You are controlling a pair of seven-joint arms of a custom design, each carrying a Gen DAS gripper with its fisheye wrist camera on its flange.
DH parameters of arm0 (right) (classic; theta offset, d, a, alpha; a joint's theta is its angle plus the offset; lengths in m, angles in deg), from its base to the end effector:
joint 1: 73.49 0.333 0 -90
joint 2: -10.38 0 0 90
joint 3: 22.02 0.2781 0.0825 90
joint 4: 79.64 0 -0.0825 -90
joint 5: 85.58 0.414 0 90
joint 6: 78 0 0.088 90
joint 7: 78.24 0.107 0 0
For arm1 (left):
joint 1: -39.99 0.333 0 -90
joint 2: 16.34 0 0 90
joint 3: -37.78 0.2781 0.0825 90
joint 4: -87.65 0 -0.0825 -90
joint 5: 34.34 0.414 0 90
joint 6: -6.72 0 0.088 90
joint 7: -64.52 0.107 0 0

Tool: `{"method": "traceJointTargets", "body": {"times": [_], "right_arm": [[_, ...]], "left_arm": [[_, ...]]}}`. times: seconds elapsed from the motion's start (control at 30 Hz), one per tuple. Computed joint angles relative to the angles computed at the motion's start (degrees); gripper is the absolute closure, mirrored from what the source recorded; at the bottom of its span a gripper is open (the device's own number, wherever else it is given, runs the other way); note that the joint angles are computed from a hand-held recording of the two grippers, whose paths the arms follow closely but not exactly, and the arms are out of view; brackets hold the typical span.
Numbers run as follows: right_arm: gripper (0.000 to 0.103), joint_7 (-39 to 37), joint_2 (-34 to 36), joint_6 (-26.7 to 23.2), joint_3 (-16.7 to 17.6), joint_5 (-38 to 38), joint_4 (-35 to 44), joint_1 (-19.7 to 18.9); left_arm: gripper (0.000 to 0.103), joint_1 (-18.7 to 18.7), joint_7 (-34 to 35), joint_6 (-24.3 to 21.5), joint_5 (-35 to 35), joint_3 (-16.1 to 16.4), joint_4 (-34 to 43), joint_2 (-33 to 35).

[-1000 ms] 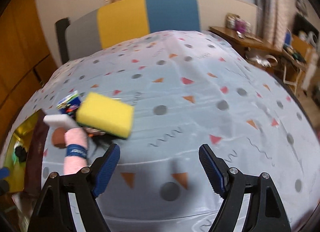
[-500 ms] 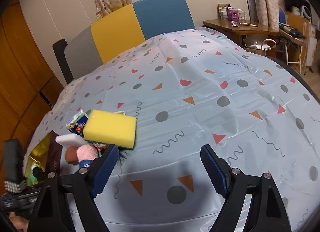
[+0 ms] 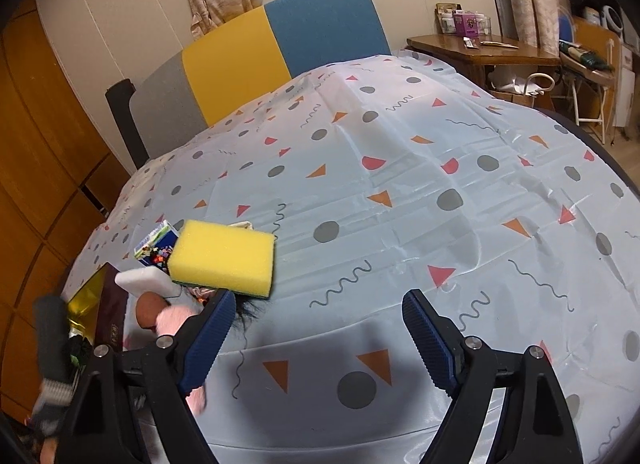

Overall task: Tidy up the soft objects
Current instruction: 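Grasp and lift the yellow sponge with the right tool while the left holds the towel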

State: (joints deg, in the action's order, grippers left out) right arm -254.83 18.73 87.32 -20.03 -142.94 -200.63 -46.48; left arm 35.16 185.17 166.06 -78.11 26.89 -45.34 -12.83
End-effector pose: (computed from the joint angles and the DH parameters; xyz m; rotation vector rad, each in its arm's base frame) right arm 0.5114 0.3390 0.3423 -1.5099 1.8939 -0.4464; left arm 0.5453 -0.1218 0.2893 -1.9589 2.2493 -0.8447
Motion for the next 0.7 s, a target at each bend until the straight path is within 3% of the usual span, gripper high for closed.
{"method": "traceJointTargets", "body": {"times": [0.1,0.27,0.5,0.57,0.7], "right_arm": [[0.017,-0.91,0.0,-0.23,0.23,1.34,-0.24,-0.1],[0.017,-5.71,1.1,-0.26,0.79,5.15,0.28,0.0],[0.017,-17.84,4.63,3.33,1.12,11.25,2.97,1.67],[0.017,-23.44,5.99,5.54,2.29,16.73,3.4,1.06],[0.014,-36.77,8.95,8.26,9.05,32.33,5.16,-4.28]], "left_arm": [[0.067,-0.59,6.94,-1.02,-6.46,-0.21,-4.97,-4.3],[0.067,-4.45,20.54,2.45,-19.72,1.85,-10.38,-8.1],[0.067,-5.21,27.36,2.39,-24.97,2.74,-10.23,-7.73],[0.067,-5.5,29.77,3.42,-26.43,2.59,-10.41,-7.75],[0.066,-6.04,33.9,5.22,-29.89,2.26,-10.45,-7.49]]}}
